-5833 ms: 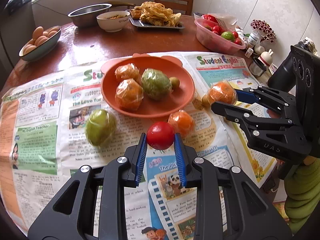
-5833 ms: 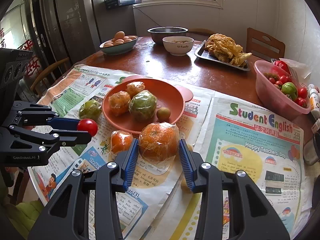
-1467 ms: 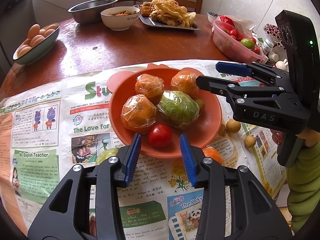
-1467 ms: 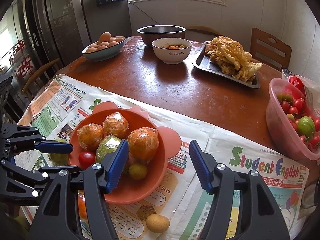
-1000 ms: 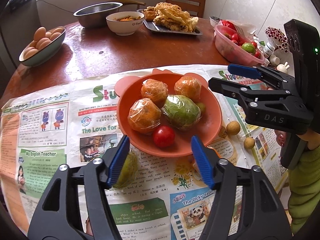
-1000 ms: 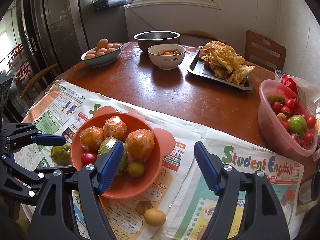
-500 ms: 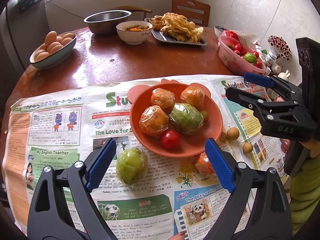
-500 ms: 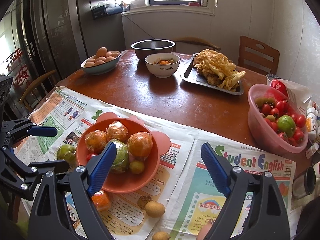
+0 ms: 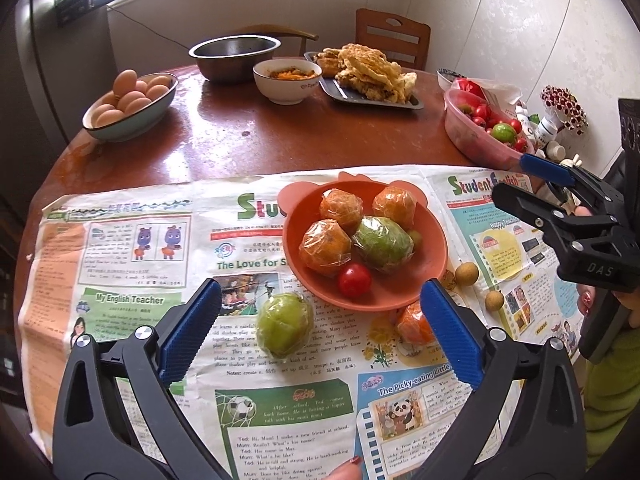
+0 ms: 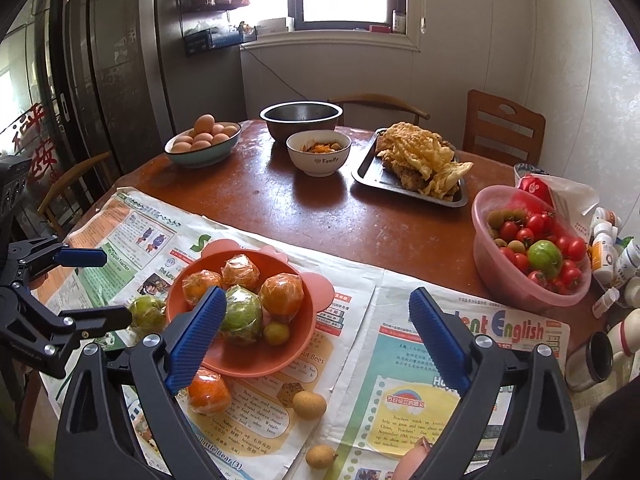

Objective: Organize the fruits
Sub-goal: 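Withdraw both open tools from the plate toward the remaining fruit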

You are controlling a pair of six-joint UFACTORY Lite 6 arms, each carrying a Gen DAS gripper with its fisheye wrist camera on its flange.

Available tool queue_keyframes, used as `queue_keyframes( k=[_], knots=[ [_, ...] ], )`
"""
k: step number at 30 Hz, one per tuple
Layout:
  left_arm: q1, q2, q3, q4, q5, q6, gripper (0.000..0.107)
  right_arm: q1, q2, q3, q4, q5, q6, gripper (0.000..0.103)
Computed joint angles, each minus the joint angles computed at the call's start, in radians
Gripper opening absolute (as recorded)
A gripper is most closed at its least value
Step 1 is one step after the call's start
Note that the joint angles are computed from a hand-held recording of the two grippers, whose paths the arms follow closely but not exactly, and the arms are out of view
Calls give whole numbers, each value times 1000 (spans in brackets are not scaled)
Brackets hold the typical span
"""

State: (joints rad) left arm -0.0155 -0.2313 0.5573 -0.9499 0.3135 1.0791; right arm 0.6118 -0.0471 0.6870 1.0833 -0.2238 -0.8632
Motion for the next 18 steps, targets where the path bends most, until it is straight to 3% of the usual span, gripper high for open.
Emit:
queue_keyframes(
  k=[18],
  knots=[
    [103, -84, -53, 32, 35, 8, 93, 62, -172, -135, 261, -69, -203, 96]
  ],
)
